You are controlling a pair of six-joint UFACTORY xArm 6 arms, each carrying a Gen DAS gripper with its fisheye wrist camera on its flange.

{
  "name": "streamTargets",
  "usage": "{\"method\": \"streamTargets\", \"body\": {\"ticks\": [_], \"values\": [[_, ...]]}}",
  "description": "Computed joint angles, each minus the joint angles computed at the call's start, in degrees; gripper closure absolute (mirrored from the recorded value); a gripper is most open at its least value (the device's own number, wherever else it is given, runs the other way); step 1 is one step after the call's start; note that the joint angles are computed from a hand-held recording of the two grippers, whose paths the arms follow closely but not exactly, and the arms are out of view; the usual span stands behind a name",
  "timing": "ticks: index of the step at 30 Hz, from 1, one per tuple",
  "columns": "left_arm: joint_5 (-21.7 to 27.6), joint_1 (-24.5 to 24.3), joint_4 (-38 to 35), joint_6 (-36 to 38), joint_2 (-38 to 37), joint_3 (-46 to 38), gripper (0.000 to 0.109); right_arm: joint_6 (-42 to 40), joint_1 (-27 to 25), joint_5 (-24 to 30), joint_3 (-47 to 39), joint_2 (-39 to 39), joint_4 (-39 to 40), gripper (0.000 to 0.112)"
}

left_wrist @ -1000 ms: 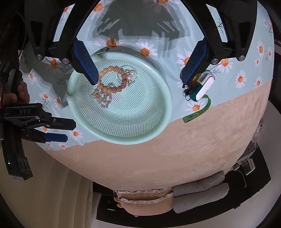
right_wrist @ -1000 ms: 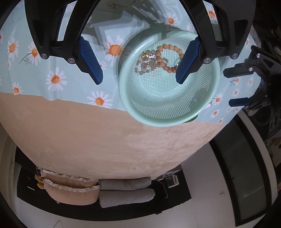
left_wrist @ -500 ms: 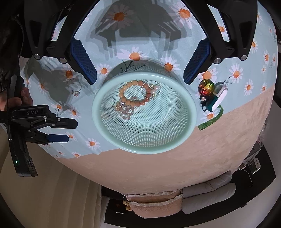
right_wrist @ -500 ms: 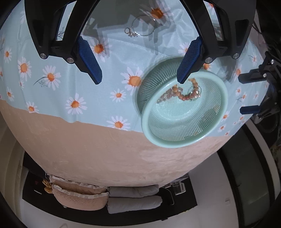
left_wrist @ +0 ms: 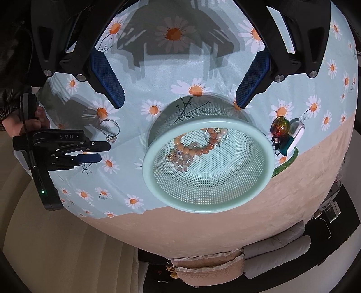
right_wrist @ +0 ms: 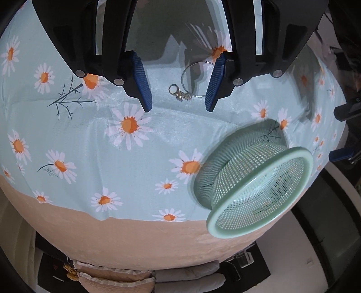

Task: Organize jewelry
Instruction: 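Move both open tools back toward the silver hoop and last charm, then grasp the silver hoop with the left tool while the right tool grasps the last charm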

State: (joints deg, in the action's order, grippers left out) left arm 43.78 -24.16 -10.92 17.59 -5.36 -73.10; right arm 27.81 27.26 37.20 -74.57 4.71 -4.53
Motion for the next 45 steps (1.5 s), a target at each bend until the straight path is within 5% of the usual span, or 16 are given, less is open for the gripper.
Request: {"method": "streamTargets", "body": {"ticks": [7,14,35,40,41,42,45], "values": [[-1.3,-2.2,-2.1,1.3,-1.8,3.1,0.012,2.3,0.2,1.1,-0.6,2.4,0.6,0.073],[-0.3,-4.9,-4.0,3.5,1.0,2.8,0.012,7.2,0.5,2.5,-1.1,3.3,-4.6,0.102],[0.6,-11.7,-5.2,4.7,18.0,-10.9,0.013,2.7,-6.0,-4.3,10.1,-5.8,1.2,0.102],[2.0,-12.1,-5.1,4.0,20.9,-13.2,0.027,0.8,-6.8,-5.7,12.3,-7.1,2.7,0.102],[1.7,-12.1,-6.0,4.8,20.8,-13.0,0.037,0.7,-6.8,-5.9,12.4,-7.0,2.9,0.102],[2.1,-11.9,-7.8,5.9,20.9,-13.3,0.06,0.2,-6.8,-6.1,12.6,-7.1,3.3,0.102],[3.9,-11.6,-8.8,6.1,22.0,-15.2,0.064,-0.3,-6.7,-6.3,13.0,-7.4,3.8,0.102]]}}
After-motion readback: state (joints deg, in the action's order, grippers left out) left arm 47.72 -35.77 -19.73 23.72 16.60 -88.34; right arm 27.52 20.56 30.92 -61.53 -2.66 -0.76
